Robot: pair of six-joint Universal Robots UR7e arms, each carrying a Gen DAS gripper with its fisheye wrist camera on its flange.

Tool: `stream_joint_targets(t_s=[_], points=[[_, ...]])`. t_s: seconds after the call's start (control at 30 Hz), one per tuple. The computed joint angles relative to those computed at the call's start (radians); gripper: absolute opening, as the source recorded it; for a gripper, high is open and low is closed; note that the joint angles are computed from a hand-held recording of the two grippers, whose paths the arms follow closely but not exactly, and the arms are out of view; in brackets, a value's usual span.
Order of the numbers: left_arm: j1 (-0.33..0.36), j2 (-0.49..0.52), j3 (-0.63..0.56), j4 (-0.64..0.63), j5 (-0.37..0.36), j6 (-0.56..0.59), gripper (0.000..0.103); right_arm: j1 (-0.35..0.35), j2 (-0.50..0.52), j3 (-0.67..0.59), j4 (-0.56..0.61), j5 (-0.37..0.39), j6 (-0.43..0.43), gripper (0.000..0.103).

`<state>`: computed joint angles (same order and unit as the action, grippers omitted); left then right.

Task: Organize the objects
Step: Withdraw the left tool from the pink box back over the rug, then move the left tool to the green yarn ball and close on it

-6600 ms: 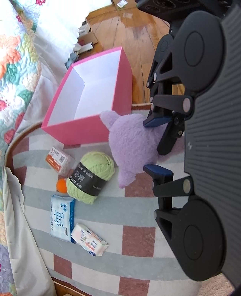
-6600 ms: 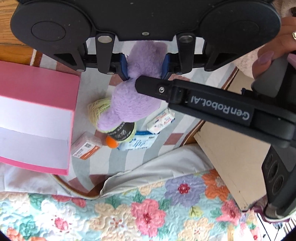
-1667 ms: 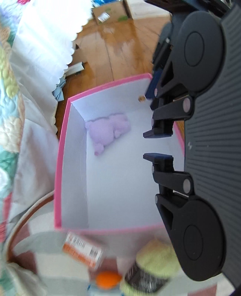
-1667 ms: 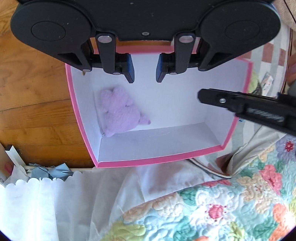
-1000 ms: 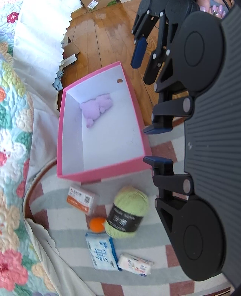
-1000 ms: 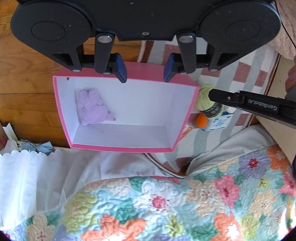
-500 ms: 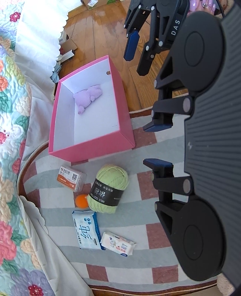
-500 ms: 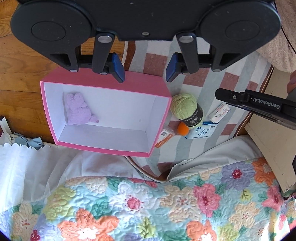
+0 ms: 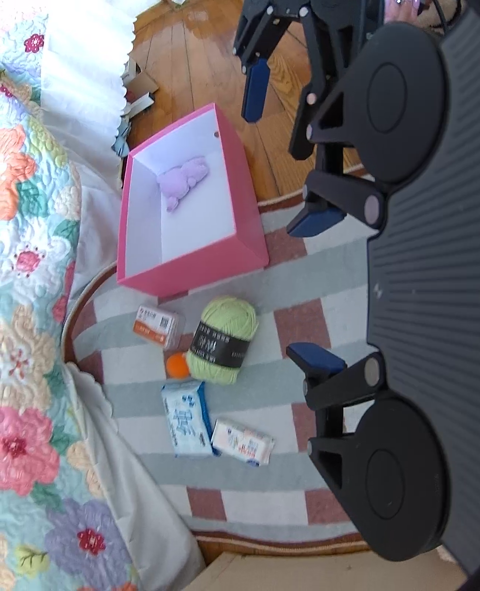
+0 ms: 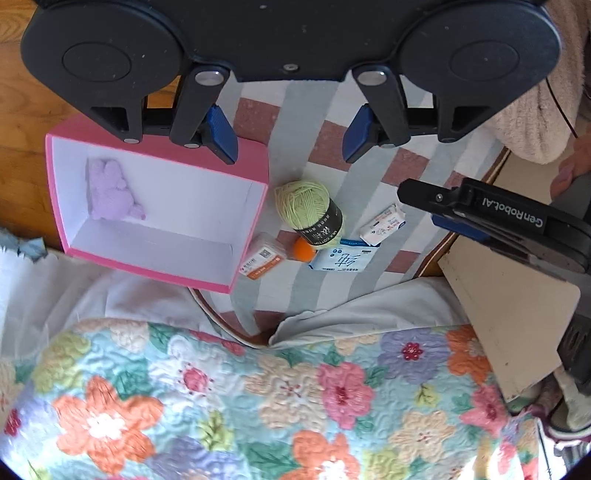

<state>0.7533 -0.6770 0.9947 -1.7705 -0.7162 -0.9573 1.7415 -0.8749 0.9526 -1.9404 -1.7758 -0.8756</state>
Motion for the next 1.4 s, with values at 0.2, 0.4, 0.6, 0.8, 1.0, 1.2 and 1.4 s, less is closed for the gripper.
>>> stream_joint_targets(t_s=[0.2, 0.4, 0.6, 0.8, 1.0, 1.2, 1.4], points=[[-0.001, -0.025, 0.033, -0.012, 0.007, -0.025, 0.071, 0.012, -0.012, 0.027, 0.013, 0.025, -0.055, 0.08], [0.015, -0.038, 0.064, -0.027, 0.012, -0.05, 0.075, 0.012, 0.011, 0.017, 0.038, 0.059, -0.096, 0.081], [0.036, -0.049, 0.088, -0.027, 0.029, -0.078, 0.084, 0.013, 0.046, -0.003, 0.058, 0.069, -0.119, 0.089], [0.056, -0.058, 0.105, -0.022, 0.045, -0.101, 0.095, 0.026, 0.091, -0.024, 0.056, 0.035, -0.113, 0.09], [0.079, -0.072, 0.123, -0.037, 0.026, -0.122, 0.095, 0.036, 0.129, -0.046, 0.049, 0.012, -0.112, 0.09], [0.11, -0.073, 0.128, -0.068, 0.027, -0.117, 0.095, 0.041, 0.175, -0.055, -0.001, -0.014, -0.121, 0.09], [0.146, -0.067, 0.136, -0.12, 0.038, -0.101, 0.095, 0.04, 0.222, -0.074, -0.03, -0.02, -0.138, 0.09]])
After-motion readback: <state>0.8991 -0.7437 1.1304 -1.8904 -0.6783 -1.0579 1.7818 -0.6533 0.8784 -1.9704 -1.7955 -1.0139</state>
